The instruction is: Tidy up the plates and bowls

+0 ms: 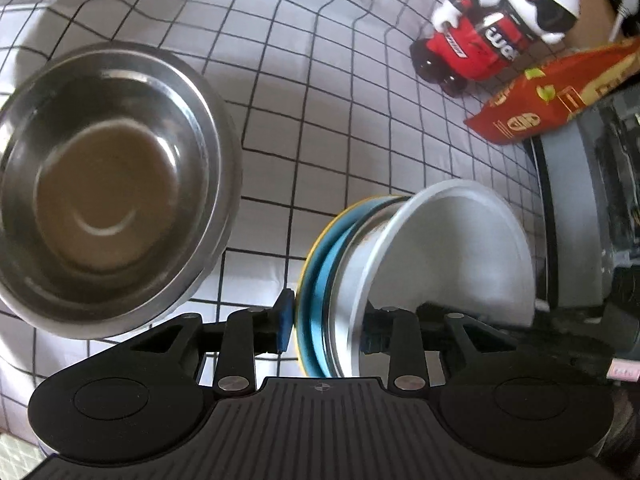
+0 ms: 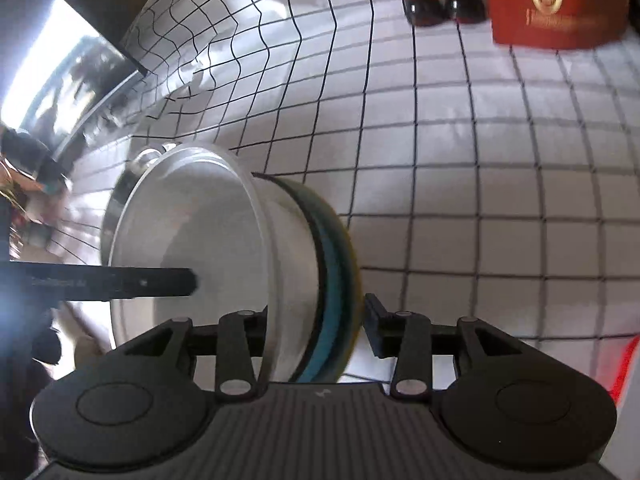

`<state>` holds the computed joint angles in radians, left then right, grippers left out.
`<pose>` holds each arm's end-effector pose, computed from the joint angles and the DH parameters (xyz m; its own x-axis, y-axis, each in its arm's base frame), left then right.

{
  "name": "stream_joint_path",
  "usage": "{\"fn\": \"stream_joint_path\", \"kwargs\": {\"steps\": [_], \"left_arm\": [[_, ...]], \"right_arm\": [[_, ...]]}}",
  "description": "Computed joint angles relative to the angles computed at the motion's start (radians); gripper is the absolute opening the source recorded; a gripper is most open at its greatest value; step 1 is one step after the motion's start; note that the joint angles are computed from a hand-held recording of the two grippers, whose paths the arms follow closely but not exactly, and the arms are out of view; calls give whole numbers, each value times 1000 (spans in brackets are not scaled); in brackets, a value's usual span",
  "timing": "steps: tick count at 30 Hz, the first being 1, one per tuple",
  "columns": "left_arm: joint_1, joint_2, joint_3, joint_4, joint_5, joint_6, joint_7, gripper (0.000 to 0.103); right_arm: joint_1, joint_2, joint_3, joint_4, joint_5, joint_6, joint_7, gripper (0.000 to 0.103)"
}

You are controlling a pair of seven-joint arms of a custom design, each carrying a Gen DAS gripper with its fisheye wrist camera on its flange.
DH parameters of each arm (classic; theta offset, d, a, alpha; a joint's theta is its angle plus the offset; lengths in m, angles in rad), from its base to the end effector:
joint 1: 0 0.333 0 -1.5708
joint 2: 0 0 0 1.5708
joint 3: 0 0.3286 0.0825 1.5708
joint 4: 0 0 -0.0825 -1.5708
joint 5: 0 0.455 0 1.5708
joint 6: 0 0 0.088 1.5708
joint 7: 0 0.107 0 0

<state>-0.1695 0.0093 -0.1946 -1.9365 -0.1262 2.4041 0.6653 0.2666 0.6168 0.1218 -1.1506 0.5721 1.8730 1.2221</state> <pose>0.6216 -0.2374 0.5141 0.4925 -0.7638 0.4172 -0.7807 -0.5996 -0.1762 0.7546 0.3235 0.4655 0.5129 -0.6704 -0.5363 -0.8550 -0.4548 -0.2491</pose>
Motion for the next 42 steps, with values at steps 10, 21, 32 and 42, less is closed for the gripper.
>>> {"fn": "stream_joint_path", "kwargs": {"steps": [10,21,32,42], "left_arm": [[-8,-51,4,-77,-18,73,-5,31],[-38,-153,36,-175,-60,41,-33,31],[-43,-189,37,-189,-4,36,-47,30],[-73,-432,137,-375,-81,171,120,28]], "right_arm": [[16,-22,5,-37,-5,29,-42,53],[38,-1,16,4,1,-33,-82,54],[47,-29,9,-26,-15,10,-105,55],[86,-194,-15,-165,-108,239,-191,55]]}}
